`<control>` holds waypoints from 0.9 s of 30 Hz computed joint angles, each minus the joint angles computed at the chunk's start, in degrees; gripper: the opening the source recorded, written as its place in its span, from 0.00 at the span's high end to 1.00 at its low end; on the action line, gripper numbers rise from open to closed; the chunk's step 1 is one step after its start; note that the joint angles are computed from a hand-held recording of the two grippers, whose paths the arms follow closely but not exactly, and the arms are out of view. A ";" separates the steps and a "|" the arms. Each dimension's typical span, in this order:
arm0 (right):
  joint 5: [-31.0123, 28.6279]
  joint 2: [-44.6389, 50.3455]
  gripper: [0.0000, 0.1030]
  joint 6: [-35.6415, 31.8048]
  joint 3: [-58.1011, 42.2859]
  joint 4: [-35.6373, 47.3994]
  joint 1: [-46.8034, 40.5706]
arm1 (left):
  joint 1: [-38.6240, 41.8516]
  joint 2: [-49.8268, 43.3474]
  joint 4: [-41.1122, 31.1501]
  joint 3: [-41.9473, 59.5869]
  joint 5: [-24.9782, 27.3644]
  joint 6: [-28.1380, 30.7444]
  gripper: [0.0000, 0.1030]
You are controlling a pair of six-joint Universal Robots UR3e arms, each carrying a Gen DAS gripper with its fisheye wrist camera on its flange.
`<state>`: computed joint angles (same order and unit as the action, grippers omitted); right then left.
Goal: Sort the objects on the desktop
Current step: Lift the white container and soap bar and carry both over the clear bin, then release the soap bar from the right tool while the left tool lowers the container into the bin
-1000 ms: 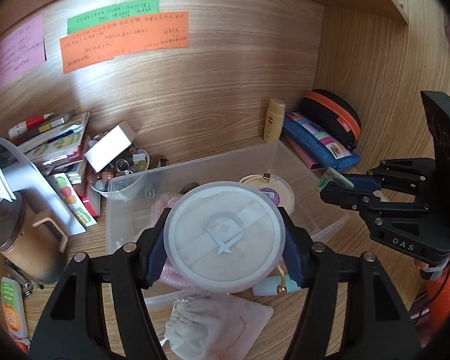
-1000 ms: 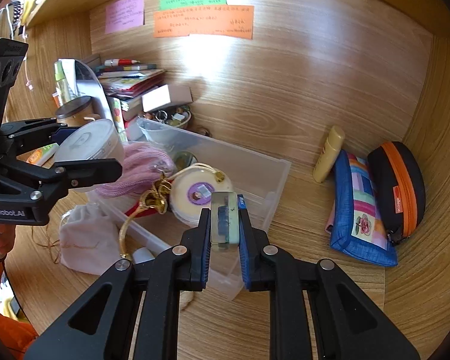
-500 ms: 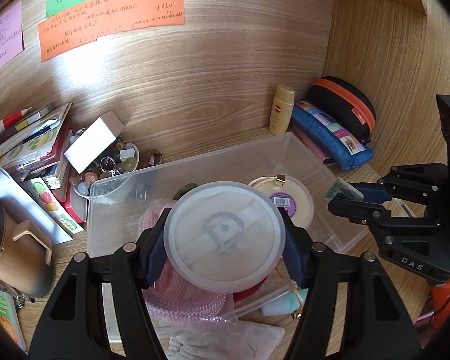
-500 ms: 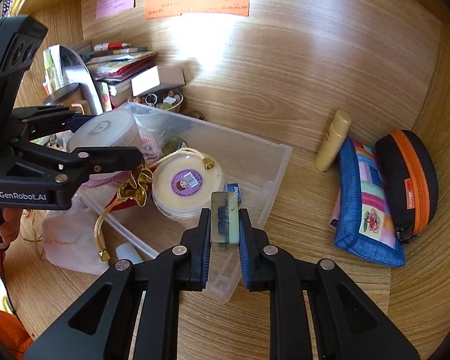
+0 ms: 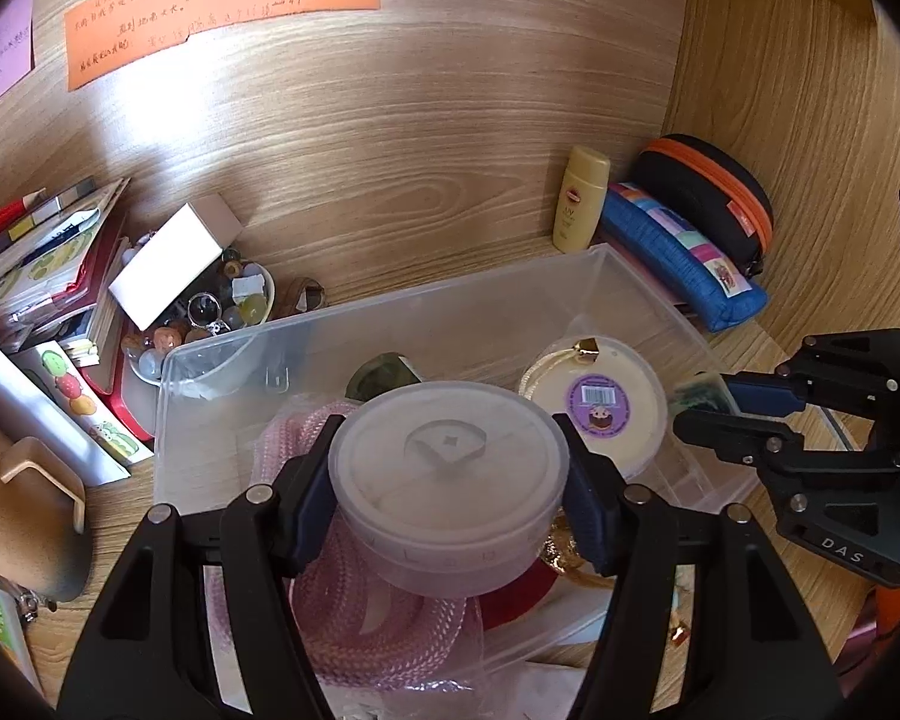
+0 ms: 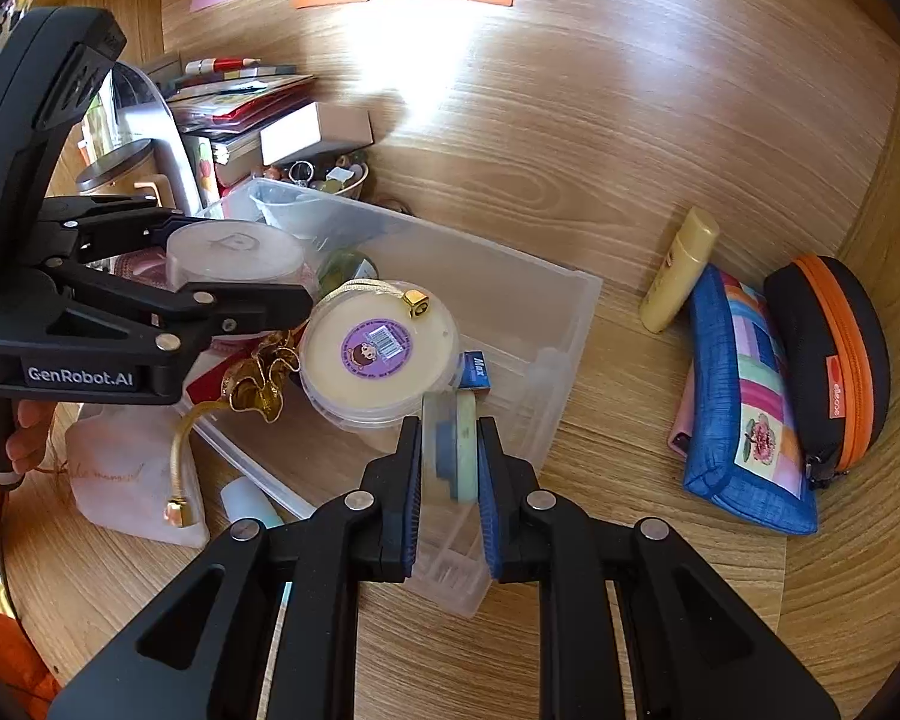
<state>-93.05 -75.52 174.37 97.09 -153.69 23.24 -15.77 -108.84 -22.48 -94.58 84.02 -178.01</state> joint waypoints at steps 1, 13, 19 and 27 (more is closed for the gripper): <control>-0.13 0.36 0.86 0.00 -0.49 0.35 0.17 | 0.06 -0.07 0.06 -0.09 -0.02 0.07 0.37; -2.69 2.79 0.86 -0.01 -3.42 1.73 2.03 | 1.43 0.28 0.07 -1.03 -1.66 0.36 0.37; -5.25 2.30 0.86 -0.49 -3.86 1.99 3.78 | 1.79 0.75 -0.64 -1.26 -2.97 0.83 0.35; -6.88 1.34 0.84 0.91 -4.11 3.13 4.63 | 2.24 1.88 -0.86 -2.02 -4.59 0.75 0.30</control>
<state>-99.93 -74.18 175.28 92.98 -150.55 27.86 -13.53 -106.96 -23.33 -96.60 79.43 -177.26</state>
